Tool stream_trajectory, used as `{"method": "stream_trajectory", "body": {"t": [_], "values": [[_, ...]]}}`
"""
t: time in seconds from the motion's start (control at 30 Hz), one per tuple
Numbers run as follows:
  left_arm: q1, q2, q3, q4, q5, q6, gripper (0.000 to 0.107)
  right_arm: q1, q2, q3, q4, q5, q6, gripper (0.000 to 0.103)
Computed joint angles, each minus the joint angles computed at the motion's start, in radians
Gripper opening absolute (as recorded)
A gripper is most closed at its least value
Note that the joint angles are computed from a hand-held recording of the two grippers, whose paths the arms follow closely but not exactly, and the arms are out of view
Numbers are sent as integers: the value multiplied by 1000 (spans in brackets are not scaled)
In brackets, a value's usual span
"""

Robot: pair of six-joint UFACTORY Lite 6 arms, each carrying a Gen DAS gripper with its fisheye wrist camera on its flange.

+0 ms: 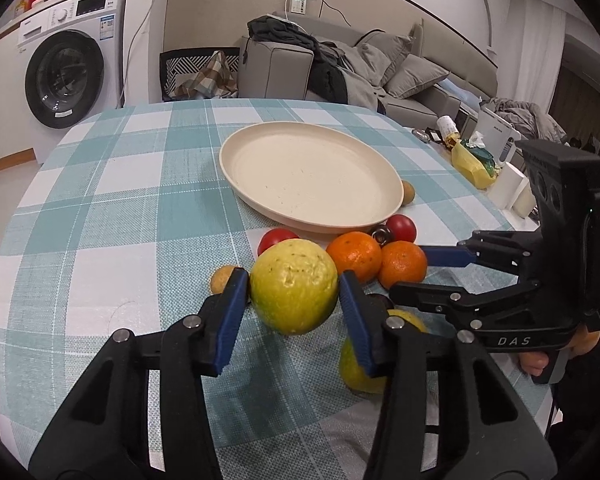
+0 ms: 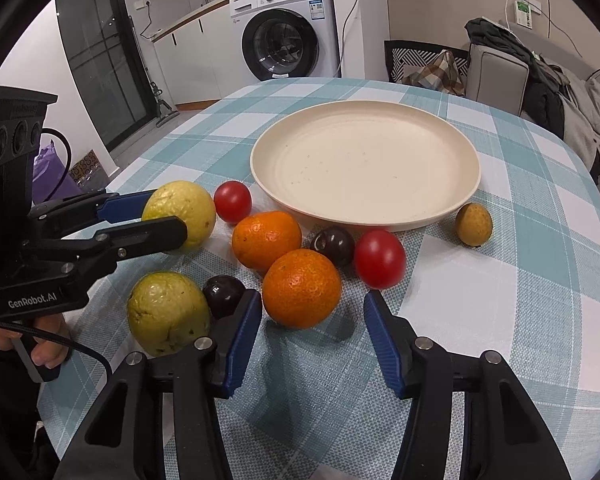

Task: Organize fruits
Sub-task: 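Grasp the yellow-green guava with the left tool while the right tool grasps an orange, then carry both fruits over the plate while the right tool releases the orange onto it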

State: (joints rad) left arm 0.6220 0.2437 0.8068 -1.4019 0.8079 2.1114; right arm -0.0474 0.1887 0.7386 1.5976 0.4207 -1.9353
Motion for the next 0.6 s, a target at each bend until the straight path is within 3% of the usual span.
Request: {"method": "stream_trajectory", "body": {"t": [0.13, 0.6], "values": [[8, -9, -3, -3, 14, -1, 44, -2, 7, 3, -22, 29, 16, 39], [10, -50, -10, -27, 35, -5, 44, -66, -58, -57, 22, 109, -54, 38]]}}
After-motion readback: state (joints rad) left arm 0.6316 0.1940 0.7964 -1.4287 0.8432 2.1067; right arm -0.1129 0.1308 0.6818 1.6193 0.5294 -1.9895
